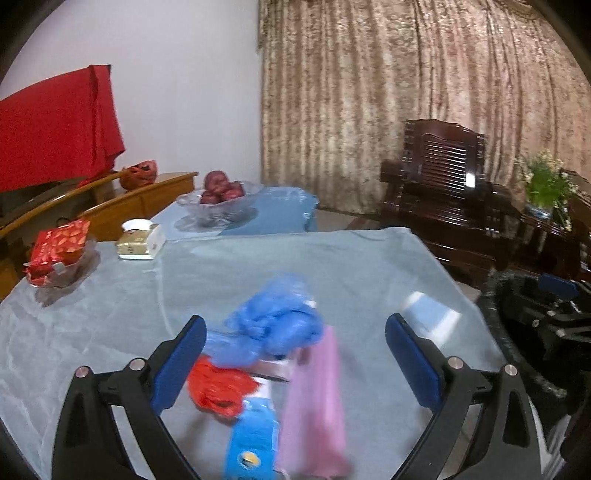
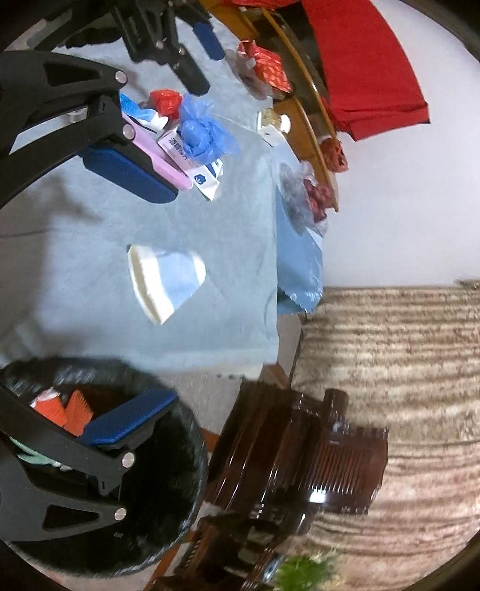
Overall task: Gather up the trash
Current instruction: 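Move both open tools back over the table toward the remaining trash, then grasp the white-and-blue paper cup with the right tool while the left grasps the blue plastic bag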
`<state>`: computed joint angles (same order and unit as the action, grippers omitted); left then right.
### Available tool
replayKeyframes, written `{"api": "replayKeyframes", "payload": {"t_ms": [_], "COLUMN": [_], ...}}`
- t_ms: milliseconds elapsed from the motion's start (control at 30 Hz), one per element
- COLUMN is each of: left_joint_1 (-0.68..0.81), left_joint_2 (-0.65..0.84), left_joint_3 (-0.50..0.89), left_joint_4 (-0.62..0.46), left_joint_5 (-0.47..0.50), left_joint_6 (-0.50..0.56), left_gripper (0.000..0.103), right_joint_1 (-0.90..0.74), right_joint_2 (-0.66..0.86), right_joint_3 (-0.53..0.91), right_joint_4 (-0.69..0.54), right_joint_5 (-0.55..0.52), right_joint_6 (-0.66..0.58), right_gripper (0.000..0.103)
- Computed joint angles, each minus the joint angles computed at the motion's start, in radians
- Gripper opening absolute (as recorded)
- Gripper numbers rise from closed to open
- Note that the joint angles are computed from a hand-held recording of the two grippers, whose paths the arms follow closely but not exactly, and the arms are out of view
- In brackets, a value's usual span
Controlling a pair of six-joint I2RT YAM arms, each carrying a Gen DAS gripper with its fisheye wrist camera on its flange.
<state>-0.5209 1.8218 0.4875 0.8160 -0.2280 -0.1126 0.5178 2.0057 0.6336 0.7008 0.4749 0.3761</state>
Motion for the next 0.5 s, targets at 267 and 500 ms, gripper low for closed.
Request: {"api": "replayKeyframes", "payload": {"t_ms": [267, 500], "left_joint_1": [0.081, 0.106], "left_joint_2": [0.102, 0.171], "left_joint_3": [0.095, 0.174], "left_joint_4": [-0.029, -0.064], "left_joint_5": [0.041, 0.063], "left_joint_6": [0.022, 0.032], "left_gripper": [0.096, 0.096], "right_joint_1": [-0.087, -0.135], "right_joint_2": [0.244, 0.376], "right_joint_3": [0.314, 0.514], "right_joint_4": [-0.144, -0.29], "right_joint_5": [-0.13, -0.178], "right_joint_6": [-0.024, -0.057], "right_gripper": [0.098, 0.098]}}
